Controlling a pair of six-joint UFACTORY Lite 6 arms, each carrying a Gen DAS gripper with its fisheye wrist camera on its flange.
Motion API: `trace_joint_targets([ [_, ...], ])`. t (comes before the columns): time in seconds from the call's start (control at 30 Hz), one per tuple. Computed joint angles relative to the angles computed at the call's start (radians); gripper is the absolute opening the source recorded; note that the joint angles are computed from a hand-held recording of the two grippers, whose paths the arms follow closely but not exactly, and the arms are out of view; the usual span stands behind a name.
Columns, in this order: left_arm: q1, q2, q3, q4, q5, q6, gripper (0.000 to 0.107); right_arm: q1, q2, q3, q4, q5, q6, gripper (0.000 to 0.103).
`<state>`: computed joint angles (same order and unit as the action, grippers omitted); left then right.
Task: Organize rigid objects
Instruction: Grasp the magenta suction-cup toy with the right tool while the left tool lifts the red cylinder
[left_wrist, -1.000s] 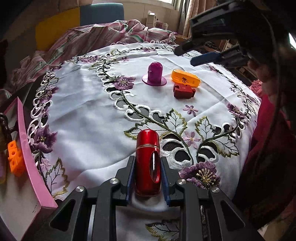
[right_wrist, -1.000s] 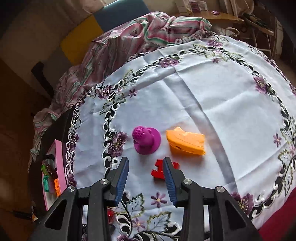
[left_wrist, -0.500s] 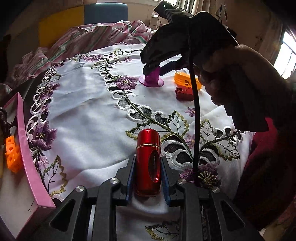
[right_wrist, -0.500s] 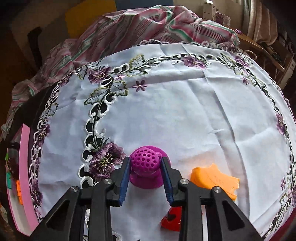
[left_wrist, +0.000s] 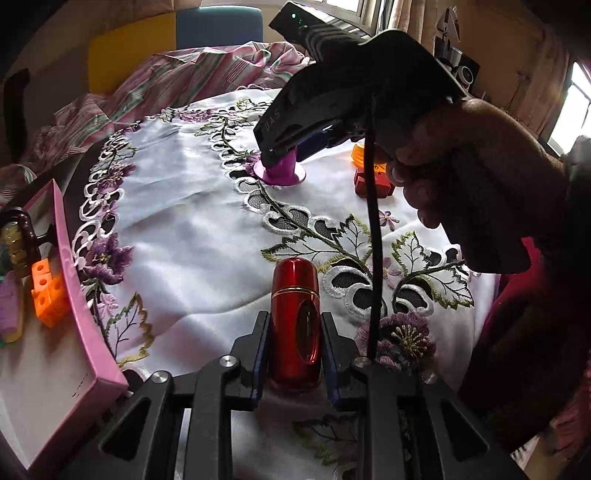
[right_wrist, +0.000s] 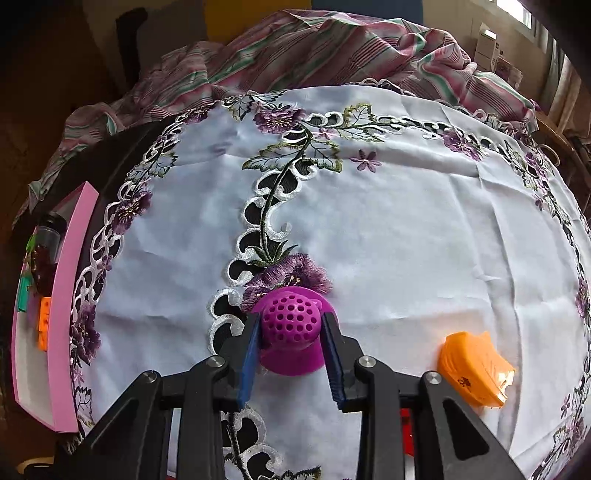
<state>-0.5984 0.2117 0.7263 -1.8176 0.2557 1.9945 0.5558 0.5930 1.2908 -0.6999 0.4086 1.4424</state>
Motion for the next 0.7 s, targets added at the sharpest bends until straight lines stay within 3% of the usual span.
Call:
trace_joint_targets([
  [0.13, 0.022, -0.051, -0.017, 0.037, -0.003, -0.03, 0.026, 0.005, -0.02, -0.017, -0.083, 0.019, 0.086, 0.031],
  [0.43, 0.117, -0.186, -0.03, 0.328, 0.006, -0.344, 0.026, 0.018, 0.023, 0.026, -0.069, 0.068, 0.046, 0.031],
  [0.7, 0.218, -0.261, -0.026, 0.464, -0.035, -0.501, 0.026, 0.032, 0.041, 0.047, -0.082, 0.103, 0.041, 0.031],
])
